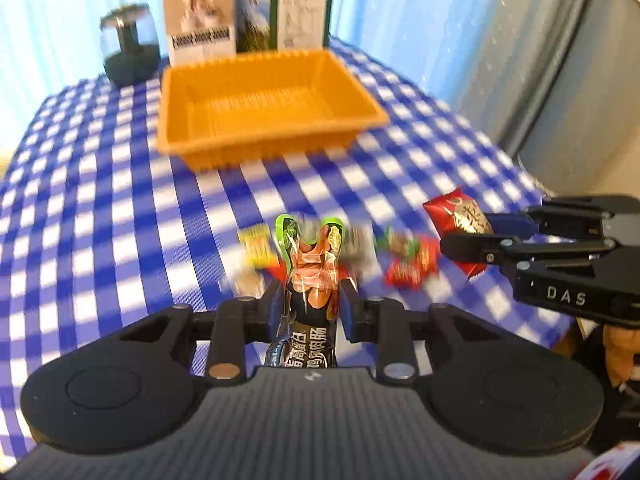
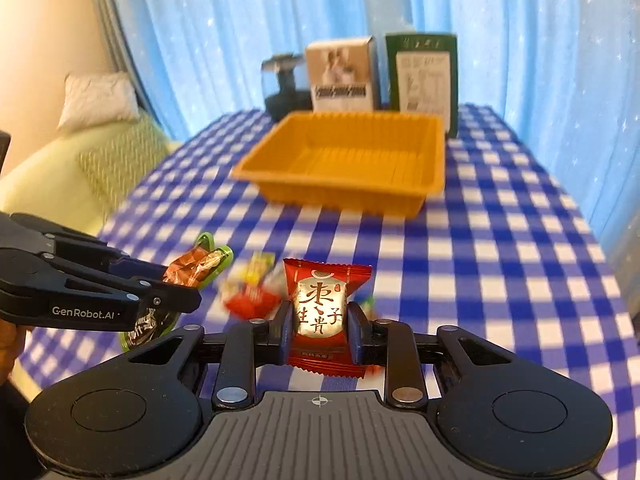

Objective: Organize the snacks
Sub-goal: 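Carry both snacks over the orange tray and open both tools to drop them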

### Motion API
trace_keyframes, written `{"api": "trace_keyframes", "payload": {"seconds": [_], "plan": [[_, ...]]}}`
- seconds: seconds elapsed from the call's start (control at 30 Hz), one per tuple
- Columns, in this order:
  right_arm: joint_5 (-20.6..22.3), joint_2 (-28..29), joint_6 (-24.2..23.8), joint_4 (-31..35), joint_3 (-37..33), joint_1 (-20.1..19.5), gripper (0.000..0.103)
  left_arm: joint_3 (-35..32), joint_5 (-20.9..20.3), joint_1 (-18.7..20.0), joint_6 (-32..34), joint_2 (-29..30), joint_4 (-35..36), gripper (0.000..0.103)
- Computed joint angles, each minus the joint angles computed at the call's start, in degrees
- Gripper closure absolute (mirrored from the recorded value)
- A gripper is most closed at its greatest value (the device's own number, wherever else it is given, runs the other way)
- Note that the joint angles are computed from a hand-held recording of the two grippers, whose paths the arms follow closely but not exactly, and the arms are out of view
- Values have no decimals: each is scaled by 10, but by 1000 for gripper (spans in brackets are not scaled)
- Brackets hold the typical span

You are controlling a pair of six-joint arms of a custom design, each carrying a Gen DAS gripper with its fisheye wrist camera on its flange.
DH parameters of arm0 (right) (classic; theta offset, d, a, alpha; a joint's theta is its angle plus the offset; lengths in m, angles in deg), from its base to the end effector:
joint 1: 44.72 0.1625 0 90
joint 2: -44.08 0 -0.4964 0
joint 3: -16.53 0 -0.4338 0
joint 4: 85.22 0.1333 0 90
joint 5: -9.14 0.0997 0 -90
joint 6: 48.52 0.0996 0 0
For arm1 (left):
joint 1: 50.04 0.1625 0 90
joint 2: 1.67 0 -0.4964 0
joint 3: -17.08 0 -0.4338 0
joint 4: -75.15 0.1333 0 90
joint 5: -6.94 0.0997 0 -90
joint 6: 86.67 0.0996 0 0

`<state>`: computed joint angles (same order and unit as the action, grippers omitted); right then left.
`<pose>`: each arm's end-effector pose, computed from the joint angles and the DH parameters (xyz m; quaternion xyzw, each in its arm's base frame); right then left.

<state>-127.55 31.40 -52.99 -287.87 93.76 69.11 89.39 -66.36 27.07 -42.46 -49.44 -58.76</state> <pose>0.3741 -0.6964 -0.0917 0.0484 -0.8525 0.4297 0.2938 -0.0327 -0.8685 0.2930 0.4447 0.8684 -0.1216 0.1828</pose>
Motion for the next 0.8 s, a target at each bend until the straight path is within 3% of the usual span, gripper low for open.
{"api": "trace_keyframes", "payload": {"seconds": [0.2, 0.4, 0.8], "plan": [[5, 8, -40, -9, -69, -14, 75, -87, -18, -14, -7, 54, 0, 77], [14, 34, -65, 2, -164, -41, 75, -221, -23, -13, -26, 143, 25, 77], [48, 96, -42, 58, -328, -91, 75, -524, -29, -4, -79, 321, 132, 77]]}}
